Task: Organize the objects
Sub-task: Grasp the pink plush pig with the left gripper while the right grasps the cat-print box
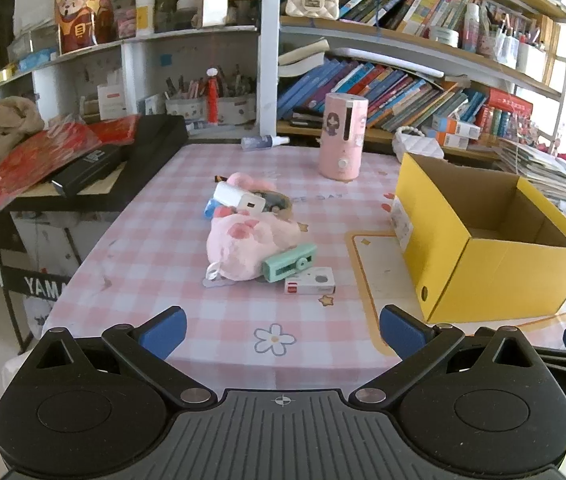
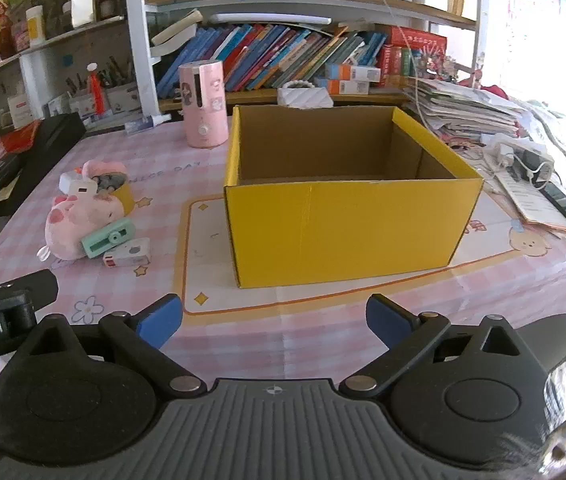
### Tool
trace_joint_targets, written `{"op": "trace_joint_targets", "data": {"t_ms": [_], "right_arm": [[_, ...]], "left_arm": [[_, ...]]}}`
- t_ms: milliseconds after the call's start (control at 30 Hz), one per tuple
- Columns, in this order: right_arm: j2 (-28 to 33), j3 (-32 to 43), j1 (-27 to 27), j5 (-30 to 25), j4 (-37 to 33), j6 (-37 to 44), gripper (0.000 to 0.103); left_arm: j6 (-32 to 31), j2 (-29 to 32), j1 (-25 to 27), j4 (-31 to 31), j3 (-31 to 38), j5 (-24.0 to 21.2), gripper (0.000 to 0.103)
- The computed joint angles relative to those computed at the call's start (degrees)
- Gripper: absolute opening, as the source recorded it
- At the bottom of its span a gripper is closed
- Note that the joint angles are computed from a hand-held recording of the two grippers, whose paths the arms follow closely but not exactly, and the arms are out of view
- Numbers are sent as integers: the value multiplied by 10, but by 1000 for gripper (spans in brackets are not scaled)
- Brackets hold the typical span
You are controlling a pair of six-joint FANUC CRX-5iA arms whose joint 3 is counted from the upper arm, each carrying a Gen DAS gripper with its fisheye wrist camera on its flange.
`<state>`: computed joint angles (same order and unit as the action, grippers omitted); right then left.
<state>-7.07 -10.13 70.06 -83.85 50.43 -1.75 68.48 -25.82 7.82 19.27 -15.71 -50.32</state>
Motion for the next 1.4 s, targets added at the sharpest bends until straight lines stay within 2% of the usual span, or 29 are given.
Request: {"op": "trace_joint_targets", "data": {"t_ms": [500,767,933,1133,1367,1400], "right_arm": [[22,25,-49,126,-15,86,88],[55,61,-94,214,-61,193,76],[85,93,-124,262,-107,280,73],[139,142,-159,276,-160,357,73],[201,210,-194,257,-235,421,74],[203,207,-196,265,-230,421,76]], "left_arm": [[22,23,37,10,12,28,103],[77,57,37,-35,46,33,103],[124,83,34,-64,72,34,103],[174,117,22,-108,108,23,103],[203,153,11,-137,143,0,103],[204,157,9,-139,147,-2,103]]}}
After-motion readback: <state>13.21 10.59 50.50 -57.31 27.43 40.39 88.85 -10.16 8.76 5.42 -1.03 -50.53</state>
